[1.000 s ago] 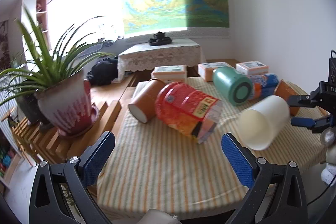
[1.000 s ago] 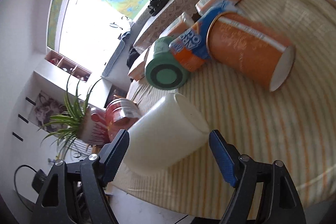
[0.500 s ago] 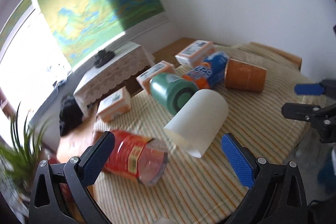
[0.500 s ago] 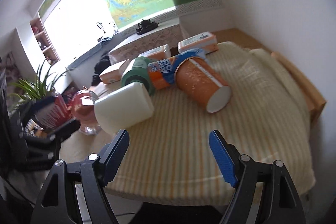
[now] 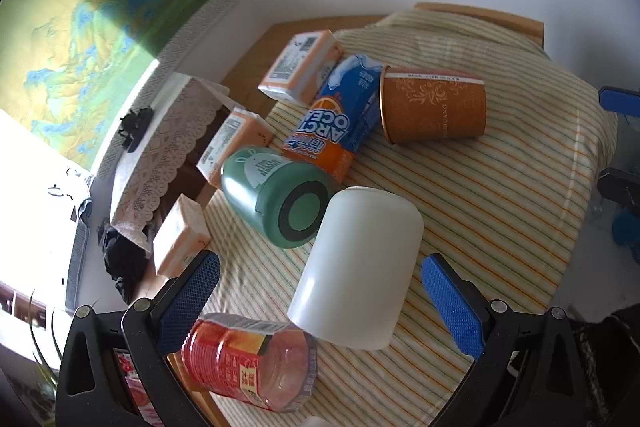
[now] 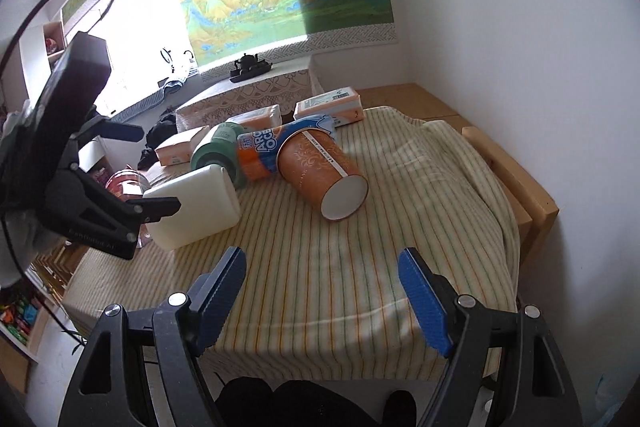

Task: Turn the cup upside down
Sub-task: 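Close the left tool around the white cup's body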

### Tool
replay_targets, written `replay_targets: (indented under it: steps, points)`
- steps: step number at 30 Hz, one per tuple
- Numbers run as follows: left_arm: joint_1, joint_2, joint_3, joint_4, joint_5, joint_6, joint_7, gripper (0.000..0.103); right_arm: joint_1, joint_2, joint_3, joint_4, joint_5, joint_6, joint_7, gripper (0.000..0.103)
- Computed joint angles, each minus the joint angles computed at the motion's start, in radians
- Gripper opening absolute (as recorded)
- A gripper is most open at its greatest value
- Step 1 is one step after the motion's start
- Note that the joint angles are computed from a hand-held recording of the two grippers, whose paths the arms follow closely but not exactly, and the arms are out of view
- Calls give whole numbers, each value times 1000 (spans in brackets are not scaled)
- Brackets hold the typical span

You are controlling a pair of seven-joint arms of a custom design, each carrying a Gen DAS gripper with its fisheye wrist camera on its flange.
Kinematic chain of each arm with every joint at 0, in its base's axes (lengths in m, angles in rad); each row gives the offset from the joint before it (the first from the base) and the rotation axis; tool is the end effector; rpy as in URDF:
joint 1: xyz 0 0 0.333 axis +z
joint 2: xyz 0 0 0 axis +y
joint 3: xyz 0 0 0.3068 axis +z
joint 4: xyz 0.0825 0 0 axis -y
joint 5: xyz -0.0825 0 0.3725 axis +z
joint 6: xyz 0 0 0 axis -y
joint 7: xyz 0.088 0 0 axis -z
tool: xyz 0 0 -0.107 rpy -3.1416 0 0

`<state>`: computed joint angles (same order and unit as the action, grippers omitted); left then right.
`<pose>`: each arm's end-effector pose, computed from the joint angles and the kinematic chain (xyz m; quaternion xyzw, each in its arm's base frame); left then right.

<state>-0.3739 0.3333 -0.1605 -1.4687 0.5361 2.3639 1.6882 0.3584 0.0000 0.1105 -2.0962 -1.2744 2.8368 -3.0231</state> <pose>0.6065 -0.3313 0.5510 -0.3075 0.8879 -0.1142 0.3225 0.4815 0.2995 0.4730 -0.5879 0.6569 -0.2717 0.3861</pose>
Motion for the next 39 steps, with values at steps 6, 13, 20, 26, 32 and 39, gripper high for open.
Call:
replay_targets:
  steps: [6, 13, 20, 26, 32, 39]
  points:
    - [-29, 136, 9, 215, -24, -162, 92, 102, -14, -17, -5, -27, -10, 19, 42, 75]
    - [-66, 248, 20, 389, -76, -287, 162, 101, -29, -24, -1, -44, -7, 25, 52, 75]
    - [-102, 317, 40, 498, -91, -378, 207, 101, -36, -28, 1, -52, -26, 35, 76, 75]
    - [-126, 342, 55, 530, -79, -420, 230, 99, -37, -30, 1, -57, -25, 34, 77, 75]
    - [-149, 382, 69, 594, -64, -471, 254, 93, -45, -39, 1, -66, -42, 40, 107, 75]
    - [-164, 453, 81, 716, -88, -553, 272, 85, -56, -54, 2, -83, -55, 49, 135, 75]
